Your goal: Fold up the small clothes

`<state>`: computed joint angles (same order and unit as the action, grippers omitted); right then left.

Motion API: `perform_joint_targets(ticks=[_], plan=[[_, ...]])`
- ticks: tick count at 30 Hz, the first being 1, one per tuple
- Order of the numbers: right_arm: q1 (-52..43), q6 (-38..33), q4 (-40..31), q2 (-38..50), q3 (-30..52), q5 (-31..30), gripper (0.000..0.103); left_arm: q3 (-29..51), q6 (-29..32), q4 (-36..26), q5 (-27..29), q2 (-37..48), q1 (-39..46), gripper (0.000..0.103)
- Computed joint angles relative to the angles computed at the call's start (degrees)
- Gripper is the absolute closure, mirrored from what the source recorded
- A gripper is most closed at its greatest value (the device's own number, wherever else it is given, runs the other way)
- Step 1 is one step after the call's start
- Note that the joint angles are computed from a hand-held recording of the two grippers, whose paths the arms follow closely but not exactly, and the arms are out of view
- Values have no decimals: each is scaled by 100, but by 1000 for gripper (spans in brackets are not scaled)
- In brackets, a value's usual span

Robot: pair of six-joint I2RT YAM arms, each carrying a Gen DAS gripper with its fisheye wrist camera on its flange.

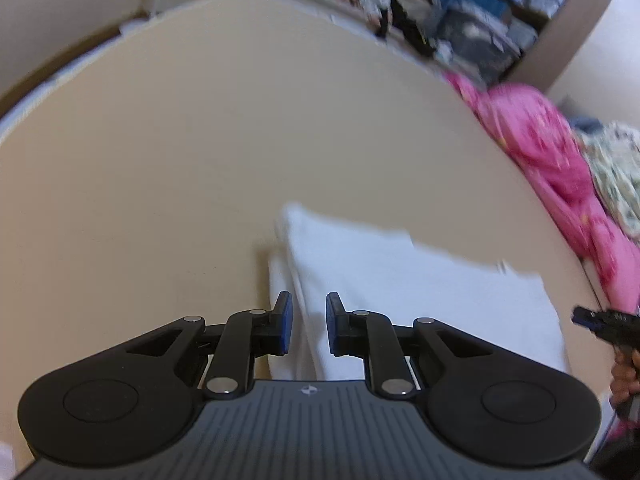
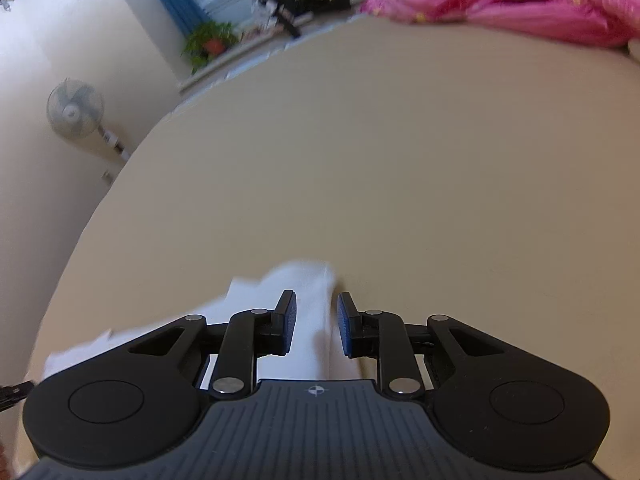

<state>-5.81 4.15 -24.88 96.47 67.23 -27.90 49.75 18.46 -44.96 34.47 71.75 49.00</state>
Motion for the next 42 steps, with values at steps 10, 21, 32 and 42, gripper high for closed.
perform_joint_targets(ticks=[10, 21, 32, 42], plan=[[-445, -1460, -1852, -1643, -1130, -24, 71, -407, 2787, -2689, -28, -752, 1755, 76], [-864, -2000, -2117, -1740, -1314, -74, 103, -875, 2808, -2484, -176, -1184, 1473, 99], [-1373, -1853, -2239, -1614, -1230, -385, 98, -683, 2767, -2627, -217, -742, 1777, 94], [-886, -2064, -1992, -1601, -1411, -91, 93, -861, 2356, -2277, -260, -1045, 1267, 99]])
